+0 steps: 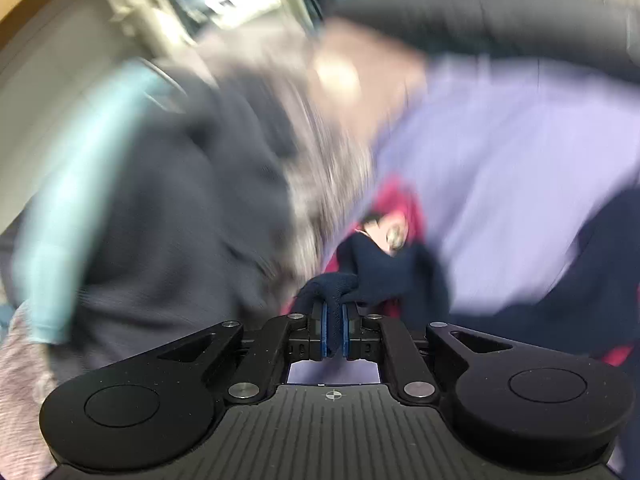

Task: Fold small clothes

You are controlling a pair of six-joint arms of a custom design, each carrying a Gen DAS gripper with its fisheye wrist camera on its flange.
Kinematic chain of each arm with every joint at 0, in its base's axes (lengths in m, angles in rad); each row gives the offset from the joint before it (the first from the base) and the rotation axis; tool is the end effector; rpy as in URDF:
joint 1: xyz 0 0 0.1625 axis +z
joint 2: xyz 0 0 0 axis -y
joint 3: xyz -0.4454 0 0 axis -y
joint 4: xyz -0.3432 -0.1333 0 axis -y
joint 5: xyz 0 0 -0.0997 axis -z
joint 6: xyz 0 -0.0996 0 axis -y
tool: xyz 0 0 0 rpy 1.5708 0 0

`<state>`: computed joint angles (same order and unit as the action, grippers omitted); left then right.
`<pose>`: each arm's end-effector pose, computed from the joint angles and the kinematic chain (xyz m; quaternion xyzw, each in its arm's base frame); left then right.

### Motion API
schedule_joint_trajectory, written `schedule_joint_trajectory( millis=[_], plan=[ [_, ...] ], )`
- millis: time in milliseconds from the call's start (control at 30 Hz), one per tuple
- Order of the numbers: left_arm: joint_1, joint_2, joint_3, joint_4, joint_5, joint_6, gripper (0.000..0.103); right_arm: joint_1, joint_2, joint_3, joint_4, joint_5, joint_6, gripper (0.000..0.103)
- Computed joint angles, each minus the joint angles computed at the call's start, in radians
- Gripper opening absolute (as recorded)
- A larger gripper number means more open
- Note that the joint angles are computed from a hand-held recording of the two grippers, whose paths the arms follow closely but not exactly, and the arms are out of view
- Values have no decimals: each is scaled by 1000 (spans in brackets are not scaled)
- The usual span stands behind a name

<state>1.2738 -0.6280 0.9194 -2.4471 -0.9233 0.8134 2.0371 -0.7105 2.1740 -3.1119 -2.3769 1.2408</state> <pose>-0.0539 -0.8370 0.3144 0.4006 0.8198 -0.1865 0.3643 0.2703 -0.4004 0.0508 -0.3612 -0.8454 0.3188 0.2307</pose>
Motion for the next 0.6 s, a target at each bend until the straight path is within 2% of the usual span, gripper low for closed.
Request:
schedule_joint_trajectory(
  millis=[67, 100, 200, 367, 533, 600],
  plan=[
    [-19, -65, -36, 96, -119, -108, 47, -8, 7, 0, -34, 17, -37, 74],
    [-36, -100, -31, 97, -156, -125, 48, -14, 10, 1, -56, 27, -61, 74],
    [-91, -207, 16, 20, -230, -75, 48, -26, 19, -4, -106, 49, -145, 74],
    [-183, -361, 132, -24, -210, -38, 48, -37, 26, 9, -230, 96, -278, 74],
    [-272, -511, 316, -13, -140, -73, 49, -50, 25, 46, -333, 160, -340, 74],
    [-310, -568, 362, 60, -132, -154, 49, -56, 25, 55, -370, 198, -379, 74]
  ],
)
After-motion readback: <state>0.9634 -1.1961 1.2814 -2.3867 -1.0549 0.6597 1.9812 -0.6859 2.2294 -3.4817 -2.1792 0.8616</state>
